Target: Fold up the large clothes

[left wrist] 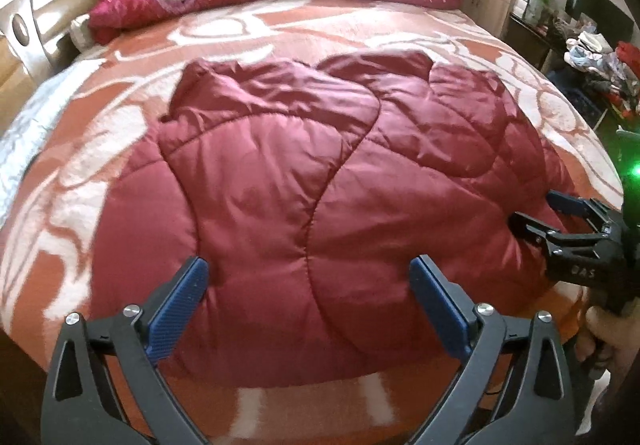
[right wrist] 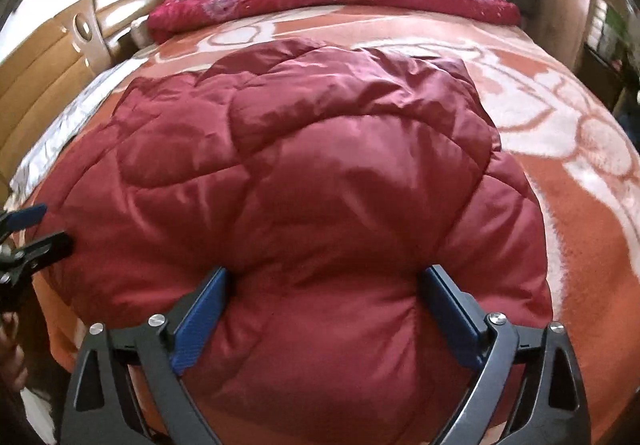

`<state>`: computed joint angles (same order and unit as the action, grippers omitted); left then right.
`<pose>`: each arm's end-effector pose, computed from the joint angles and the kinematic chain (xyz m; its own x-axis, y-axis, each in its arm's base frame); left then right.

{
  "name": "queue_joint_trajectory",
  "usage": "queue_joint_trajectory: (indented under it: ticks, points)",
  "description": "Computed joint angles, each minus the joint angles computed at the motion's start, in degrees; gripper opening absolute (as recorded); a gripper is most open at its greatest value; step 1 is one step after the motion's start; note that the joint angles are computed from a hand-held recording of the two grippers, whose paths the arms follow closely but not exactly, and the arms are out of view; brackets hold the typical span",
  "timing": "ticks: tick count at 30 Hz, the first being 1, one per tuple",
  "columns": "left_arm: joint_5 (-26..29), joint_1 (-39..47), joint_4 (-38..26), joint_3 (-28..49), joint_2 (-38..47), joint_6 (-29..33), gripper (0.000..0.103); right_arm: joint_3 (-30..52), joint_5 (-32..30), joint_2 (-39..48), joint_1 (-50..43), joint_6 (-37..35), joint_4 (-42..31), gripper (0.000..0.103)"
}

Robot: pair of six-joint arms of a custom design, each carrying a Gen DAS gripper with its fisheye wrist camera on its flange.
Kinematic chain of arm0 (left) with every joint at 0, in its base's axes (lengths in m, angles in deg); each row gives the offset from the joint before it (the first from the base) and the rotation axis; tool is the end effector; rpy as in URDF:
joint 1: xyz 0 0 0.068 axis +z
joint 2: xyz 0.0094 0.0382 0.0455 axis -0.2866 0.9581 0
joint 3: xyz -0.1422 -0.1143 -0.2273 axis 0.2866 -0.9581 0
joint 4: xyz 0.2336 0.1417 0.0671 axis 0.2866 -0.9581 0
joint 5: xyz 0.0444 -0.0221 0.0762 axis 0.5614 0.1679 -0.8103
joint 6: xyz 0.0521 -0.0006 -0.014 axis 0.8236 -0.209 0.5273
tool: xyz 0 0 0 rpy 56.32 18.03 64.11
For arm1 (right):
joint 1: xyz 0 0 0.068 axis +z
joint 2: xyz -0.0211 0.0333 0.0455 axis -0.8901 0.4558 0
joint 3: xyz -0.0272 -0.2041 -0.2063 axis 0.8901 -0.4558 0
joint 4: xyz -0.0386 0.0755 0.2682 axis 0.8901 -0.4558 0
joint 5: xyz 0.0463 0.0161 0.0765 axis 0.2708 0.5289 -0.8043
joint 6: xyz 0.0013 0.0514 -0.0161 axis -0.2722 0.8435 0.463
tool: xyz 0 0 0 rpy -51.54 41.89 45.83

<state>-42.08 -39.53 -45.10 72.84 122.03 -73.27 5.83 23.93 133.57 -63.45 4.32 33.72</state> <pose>0.1856 -0.0674 0.1289 -0.8169 -0.0481 -0.5747 -0.0749 0.9969 0.0230 0.2442 0.0067 0.1015 -0.7991 -0.1923 -0.5697 -0.3002 0.9485 0.1010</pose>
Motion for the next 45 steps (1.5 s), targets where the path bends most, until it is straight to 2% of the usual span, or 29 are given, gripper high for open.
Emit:
queue_joint_trajectory:
  ticks: [4, 5, 7, 10, 15, 18, 22, 27, 31, 35, 38, 42, 45]
  points:
    - [-4.15, -0.62, -1.24, 0.39, -2.64, -1.65, 0.101, -0.89, -1.15, -2.17, -1.20, -0.12, -0.83, 0.095]
    - [-4.88, -0.82, -1.30, 0.58, -2.55, -1.93, 0.101, -1.26, -1.33, -4.01, -1.29, 0.01, -1.74, 0.091]
    - [-5.06, -0.96, -0.79, 1.37, -0.82, -1.91, 0.101, -1.72, -2.27, -7.92, -1.45, -0.29, -3.99, 0.086]
    - [-5.35, -1.98, 1.17, 2.51, 4.38, -2.66, 0.101, -1.60, -3.58, -11.66, -0.33, -0.56, -6.58, 0.086]
    - [-6.59, -3.34, 5.10, 2.57, 10.85, -3.21, 0.102, 0.00, 0.55, -4.01, 2.23, 0.39, -2.55, 0.090]
    - [-7.12, -3.31, 5.91, 3.16, 12.70, -2.42, 0.103, 1.10, -0.35, 1.05, 0.73, 0.59, 0.67, 0.093]
    - [-6.34, -2.32, 6.53, 3.71, 13.90, -1.93, 0.103, 1.91, 0.52, 2.85, 0.88, 1.14, 1.96, 0.094]
    - [-6.50, -2.11, 8.02, 3.83, 15.59, -1.41, 0.103, 1.16, 0.23, 3.04, 0.76, 1.37, 3.14, 0.095]
    - [-5.76, -1.31, 8.56, 4.19, 16.43, -0.81, 0.103, 1.92, -0.25, 2.41, 0.55, 1.65, 1.16, 0.095]
    - [-5.39, -0.82, 8.60, 4.64, 17.01, -0.24, 0.103, 2.37, -2.12, -3.15, -0.42, 2.28, -3.09, 0.082]
    - [-5.33, -0.82, 8.54, 4.69, 17.05, -0.30, 0.103, 3.47, -3.41, -5.20, 0.20, 2.61, -4.75, 0.082]
    - [-3.21, 1.09, 9.13, 5.21, 17.67, 1.23, 0.103, 7.60, 0.72, 2.67, 3.07, 3.00, -4.12, 0.085]
    - [-1.80, 2.37, 9.64, 6.04, 18.85, 2.20, 0.103, 9.09, 0.91, 7.70, 2.57, 3.35, -0.82, 0.087]
